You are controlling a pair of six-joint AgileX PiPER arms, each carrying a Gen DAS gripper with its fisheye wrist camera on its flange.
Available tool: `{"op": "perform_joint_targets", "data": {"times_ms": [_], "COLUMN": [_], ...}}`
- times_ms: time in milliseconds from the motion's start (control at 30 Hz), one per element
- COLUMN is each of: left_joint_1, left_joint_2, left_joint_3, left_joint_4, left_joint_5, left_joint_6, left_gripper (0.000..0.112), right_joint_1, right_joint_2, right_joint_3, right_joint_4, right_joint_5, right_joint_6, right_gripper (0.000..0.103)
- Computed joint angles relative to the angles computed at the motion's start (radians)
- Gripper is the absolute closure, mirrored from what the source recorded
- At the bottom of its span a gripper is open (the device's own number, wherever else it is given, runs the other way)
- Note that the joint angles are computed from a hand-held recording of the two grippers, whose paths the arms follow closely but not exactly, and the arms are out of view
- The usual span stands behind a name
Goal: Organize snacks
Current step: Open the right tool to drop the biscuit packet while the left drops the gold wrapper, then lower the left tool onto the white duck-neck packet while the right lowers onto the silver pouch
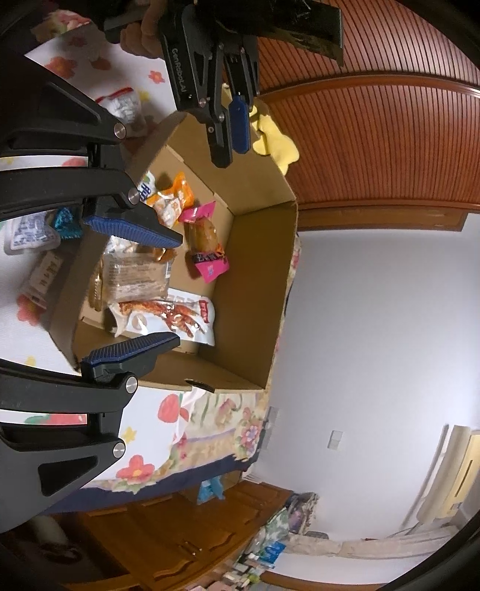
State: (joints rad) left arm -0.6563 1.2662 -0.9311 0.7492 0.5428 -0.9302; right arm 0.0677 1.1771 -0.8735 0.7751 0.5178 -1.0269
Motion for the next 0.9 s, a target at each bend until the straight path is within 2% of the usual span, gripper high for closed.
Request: {"op": "perform_joint_targets", "data": {"times_ms": [267,367,533,667,900], "left_joint_1": [-0.123,-0.183,-0.250,-0.283,-0.275], "left_joint_2": [-0.139,-0.194,-0.251,-0.280,-0.285], "left_joint_3": [0.075,0.109,0.163,0.220,0.320], "left_joint_4": [0.079,0.107,0.131,0.137,0.122], "left_joint_5": [0.130,0.194,0.260,0.281,0.243], "left_joint_6": [-0.110,-0.155,-0.212,-0.262,-0.319], "left_gripper": [0.073,0.072,0.070,0.069,0.068], "right_joint_1": [0.007,0.033,0.079,0.103,0.104], "right_joint_2": [-0.164,-0.221,-0.295,-0.340,-0.368], "right_joint_3": [0.059,0.086,0.129,0.163,0.233], "right_joint_4": [-0.081,-0.127,-0.201,-0.246,-0.245], "right_joint_5": [0.045,0.049,0.063,0.070,0.077], "right_joint_6": [0.106,0.166,0.265,0.326,0.341], "right_gripper": [0.051,0.050,0.047,0.042,0.037]}}
